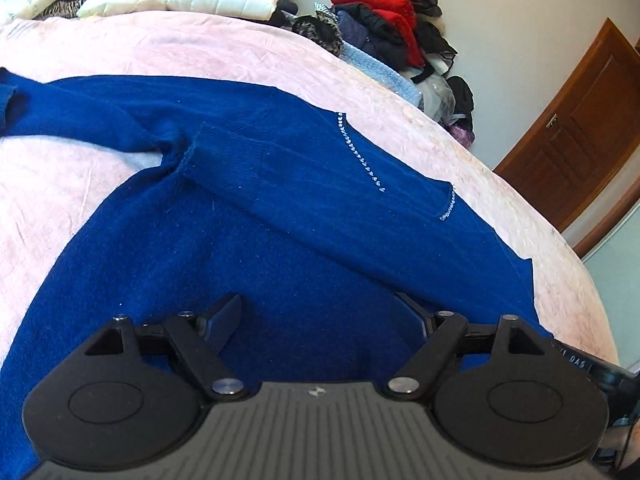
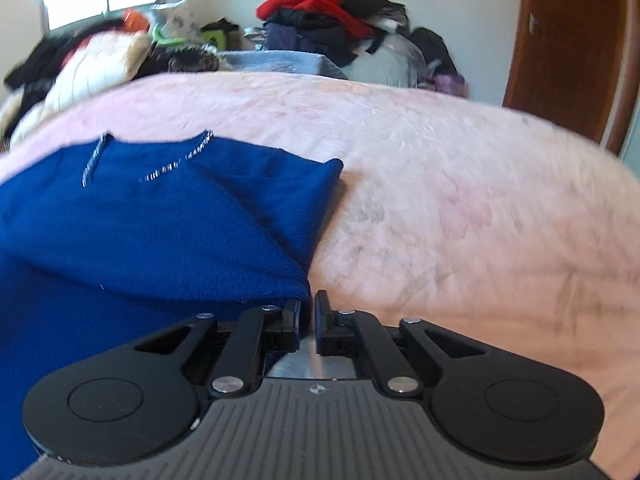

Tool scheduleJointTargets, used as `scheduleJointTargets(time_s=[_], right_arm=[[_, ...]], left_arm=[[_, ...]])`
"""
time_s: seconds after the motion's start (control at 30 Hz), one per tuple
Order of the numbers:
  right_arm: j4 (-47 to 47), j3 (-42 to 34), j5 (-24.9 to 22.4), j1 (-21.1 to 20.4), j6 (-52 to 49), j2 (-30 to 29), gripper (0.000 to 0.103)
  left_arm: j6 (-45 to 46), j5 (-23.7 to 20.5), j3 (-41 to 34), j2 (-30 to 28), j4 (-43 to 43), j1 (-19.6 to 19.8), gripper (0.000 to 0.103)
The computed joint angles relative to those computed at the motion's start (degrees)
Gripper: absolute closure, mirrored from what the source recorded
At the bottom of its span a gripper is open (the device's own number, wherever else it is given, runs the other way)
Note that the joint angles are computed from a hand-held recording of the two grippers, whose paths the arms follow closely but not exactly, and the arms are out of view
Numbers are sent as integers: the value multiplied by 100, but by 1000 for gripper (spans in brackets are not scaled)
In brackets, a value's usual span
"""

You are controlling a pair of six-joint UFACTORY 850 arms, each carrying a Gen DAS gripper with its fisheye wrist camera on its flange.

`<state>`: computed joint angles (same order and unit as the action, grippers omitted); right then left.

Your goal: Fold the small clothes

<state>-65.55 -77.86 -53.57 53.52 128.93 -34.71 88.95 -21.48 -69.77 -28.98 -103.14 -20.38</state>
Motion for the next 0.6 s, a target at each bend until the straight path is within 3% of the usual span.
scheduleJointTargets(time_s=[0.03,0.1,0.23,0.33,0.4,0.43,0.5,0.57,0.6], right_arm=[[-64,117,197,-16,205,120,80],[-388,358,599,-14,660,376,46],[-1592,622,203,46,1892,670,40],[-2699,951,839,-414,3628,930,40],[-2918,842,1466,-811,3981,834,40],[-2722,664,1751,-987,3797,699,40],[-2075,238,2244,-1251,2775,362,40],[-1345,-118,2098,-1314,1575,10,46],[-1151,-261,1742,-1247,976,-122,49]], left_arm=[[-19,7,-13,-4,60,-1,20],[-286,-43,-41,-4,301,29,20],[-869,-287,-145,7,813,75,20],[-270,-403,-256,-24,472,-42,20],[453,-458,-404,-143,-100,-159,20],[786,-447,-524,-253,-339,-220,20],[733,-18,-889,-527,-191,-379,20],[34,132,-1234,-829,494,-434,20],[-39,237,-1287,-873,570,-458,20]])
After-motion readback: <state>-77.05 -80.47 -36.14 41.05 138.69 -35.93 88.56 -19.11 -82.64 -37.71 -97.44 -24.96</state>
